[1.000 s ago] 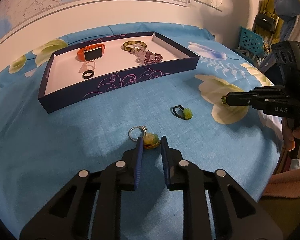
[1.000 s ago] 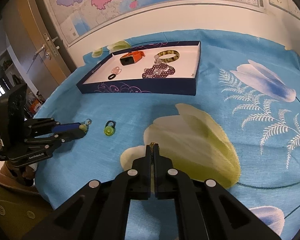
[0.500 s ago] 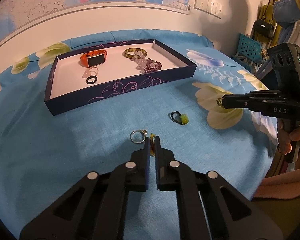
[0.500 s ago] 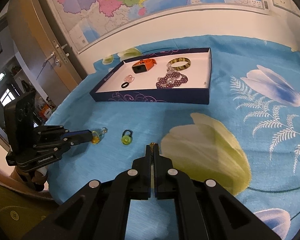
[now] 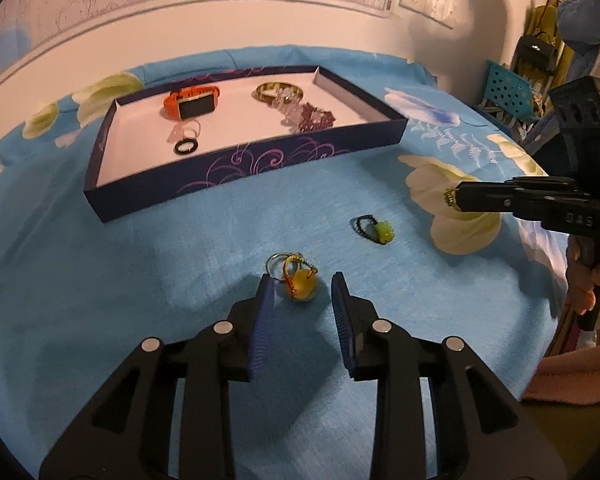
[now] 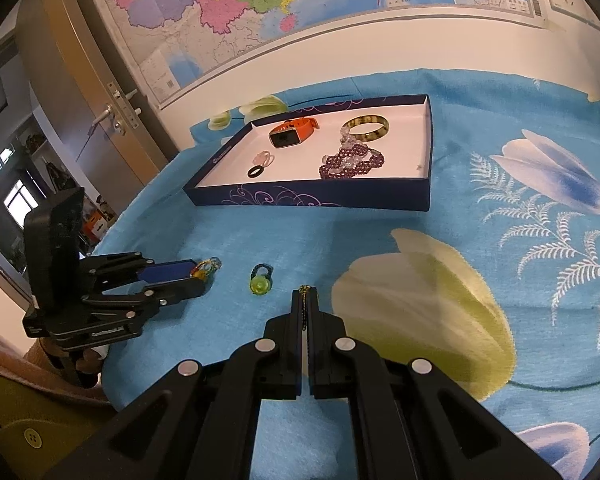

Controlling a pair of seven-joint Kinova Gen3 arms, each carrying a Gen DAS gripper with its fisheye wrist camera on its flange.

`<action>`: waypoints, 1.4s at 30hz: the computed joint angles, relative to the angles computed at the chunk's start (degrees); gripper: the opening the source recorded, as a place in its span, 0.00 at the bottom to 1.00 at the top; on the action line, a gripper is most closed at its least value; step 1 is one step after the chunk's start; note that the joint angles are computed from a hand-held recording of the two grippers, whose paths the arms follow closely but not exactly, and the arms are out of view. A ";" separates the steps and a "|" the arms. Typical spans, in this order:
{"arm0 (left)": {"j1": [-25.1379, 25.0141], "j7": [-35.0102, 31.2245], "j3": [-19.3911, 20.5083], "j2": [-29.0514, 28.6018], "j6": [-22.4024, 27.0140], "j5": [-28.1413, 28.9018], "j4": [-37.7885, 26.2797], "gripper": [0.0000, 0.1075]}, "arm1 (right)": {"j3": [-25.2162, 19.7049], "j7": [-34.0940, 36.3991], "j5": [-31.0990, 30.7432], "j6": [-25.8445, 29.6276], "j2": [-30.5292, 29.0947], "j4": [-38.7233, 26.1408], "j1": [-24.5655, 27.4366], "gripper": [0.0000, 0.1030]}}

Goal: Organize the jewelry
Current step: 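Grasp the yellow-charm keyring with the left tool while the right tool grasps the small gold ring, then carry the keyring into the tray with the left tool while the right tool releases the gold ring there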

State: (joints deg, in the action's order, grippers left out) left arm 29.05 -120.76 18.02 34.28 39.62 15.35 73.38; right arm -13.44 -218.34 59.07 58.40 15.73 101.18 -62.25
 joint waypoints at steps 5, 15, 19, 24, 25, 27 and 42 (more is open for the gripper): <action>0.42 0.87 -0.39 0.36 0.30 -0.19 -0.57 0.16 | 0.10 -0.36 0.26 -0.34 0.09 0.11 0.09 0.01; -1.66 -1.19 1.26 -1.17 -1.42 1.92 1.46 0.16 | 0.02 -0.03 1.46 -0.73 -0.45 0.45 0.52 0.01; -2.79 -2.44 1.92 -1.95 -2.04 3.25 1.82 0.16 | 0.05 1.00 2.14 -1.16 -0.49 0.04 0.99 0.01; -3.36 -3.65 2.19 -2.56 -3.03 4.26 1.64 0.16 | 0.28 2.95 2.65 -1.31 -0.40 -0.98 1.46 0.01; -3.39 -3.83 2.20 -2.61 -3.18 4.38 1.59 0.16 | 0.37 3.41 2.84 -1.40 -0.44 -1.16 1.60 0.01; -3.63 -4.30 2.37 -2.60 -3.29 4.74 1.28 0.16 | 0.48 4.20 3.03 -1.36 -0.40 -1.57 1.77 0.01; -2.26 -2.81 0.97 -0.11 -4.40 3.36 -5.20 0.16 | 2.35 9.13 5.43 -5.07 -0.91 -2.92 5.66 0.01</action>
